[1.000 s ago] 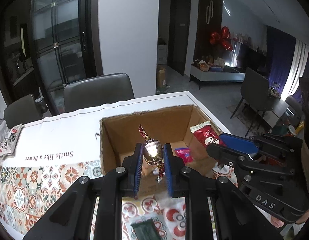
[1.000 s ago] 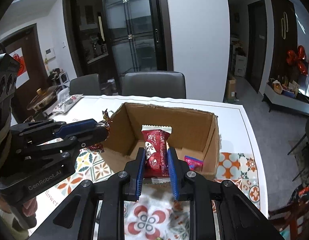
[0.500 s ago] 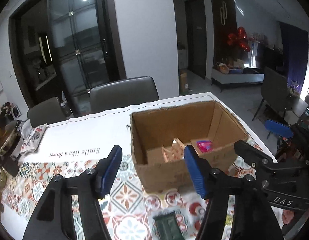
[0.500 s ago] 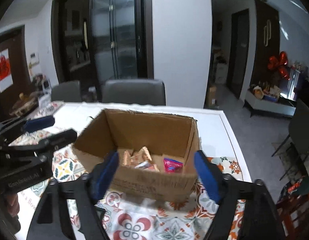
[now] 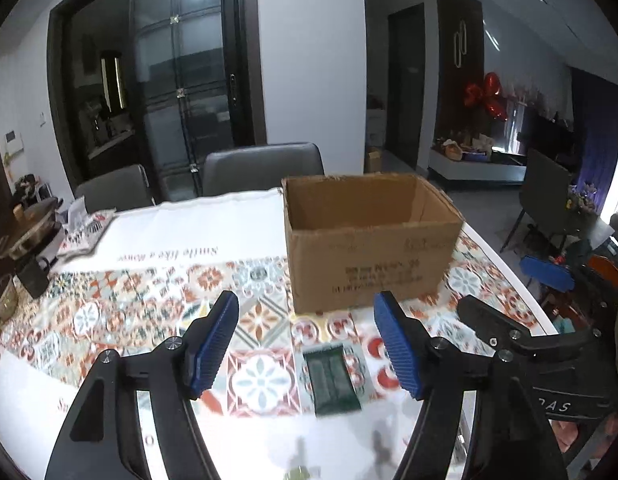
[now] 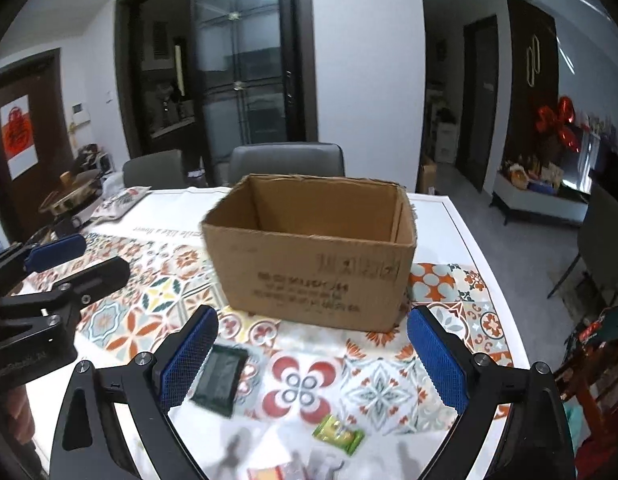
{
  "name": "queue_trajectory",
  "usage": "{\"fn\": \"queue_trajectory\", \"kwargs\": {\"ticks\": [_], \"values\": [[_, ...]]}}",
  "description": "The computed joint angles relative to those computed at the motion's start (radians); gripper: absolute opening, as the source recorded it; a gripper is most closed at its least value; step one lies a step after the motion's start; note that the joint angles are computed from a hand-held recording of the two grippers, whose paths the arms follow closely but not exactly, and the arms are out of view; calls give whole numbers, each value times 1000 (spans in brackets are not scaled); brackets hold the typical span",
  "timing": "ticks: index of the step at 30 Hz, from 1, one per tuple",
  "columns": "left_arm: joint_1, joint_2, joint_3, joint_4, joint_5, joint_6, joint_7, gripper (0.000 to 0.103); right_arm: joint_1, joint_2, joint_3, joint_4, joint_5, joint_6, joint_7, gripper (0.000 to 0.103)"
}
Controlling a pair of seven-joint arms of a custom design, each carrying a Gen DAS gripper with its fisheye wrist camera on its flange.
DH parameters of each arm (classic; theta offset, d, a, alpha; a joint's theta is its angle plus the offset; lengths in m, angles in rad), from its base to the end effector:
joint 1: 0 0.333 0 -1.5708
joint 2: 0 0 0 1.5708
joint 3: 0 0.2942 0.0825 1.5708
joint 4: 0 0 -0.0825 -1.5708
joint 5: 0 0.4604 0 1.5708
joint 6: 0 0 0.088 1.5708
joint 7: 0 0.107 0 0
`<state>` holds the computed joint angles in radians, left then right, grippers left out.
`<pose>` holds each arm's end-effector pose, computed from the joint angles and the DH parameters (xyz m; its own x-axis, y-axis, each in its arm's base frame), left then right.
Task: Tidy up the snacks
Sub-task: 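Move left tool to small green candy while right moves to brown bar, then close left tool on green candy while right closes on brown-wrapped bar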
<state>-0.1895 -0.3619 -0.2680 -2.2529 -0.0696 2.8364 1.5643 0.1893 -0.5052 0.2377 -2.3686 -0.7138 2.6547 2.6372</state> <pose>0.5138 -0.2633 0.5718 -0.4025 -0.9151 -0.0229 -0.5362 0.2559 -0.8044 0.4748 0.2463 0.5476 -0.0926 -0.9952 -0.0330 -0.5590 0.0794 -0.8254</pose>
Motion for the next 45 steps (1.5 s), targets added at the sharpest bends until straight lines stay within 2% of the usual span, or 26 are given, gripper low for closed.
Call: {"fn": "queue_trajectory", "kwargs": {"ticks": [4,7,10,12,16,23,29,34,37,45], "values": [[-18,-92,17,-100,-29,3,7,69,30,-49,-3,-56,34,53,1,96],[-25,-154,26,-170,-57,1,6,69,26,-76,26,-83,43,44,33,96],[-13,-201,10,-226,-51,4,-3,69,42,-97,32,-115,59,45,40,96],[-16,-231,9,-267,-56,14,-2,69,37,-115,55,-131,49,36,65,96],[29,-304,-44,-347,-26,35,-70,69,40,-148,107,-158,21,-29,123,96],[-28,-401,-17,-473,-51,15,-88,69,116,-215,103,-249,50,-92,187,87],[-71,-377,19,-497,-87,-3,-75,67,155,-253,101,-315,87,-144,259,79],[-71,-339,19,-493,-95,18,-66,62,176,-233,76,-330,113,-158,273,67],[-61,-312,13,-484,-95,28,-69,59,172,-217,76,-327,113,-166,281,65],[-52,-249,12,-462,-96,52,-57,43,182,-166,46,-315,135,-163,266,52]]}}
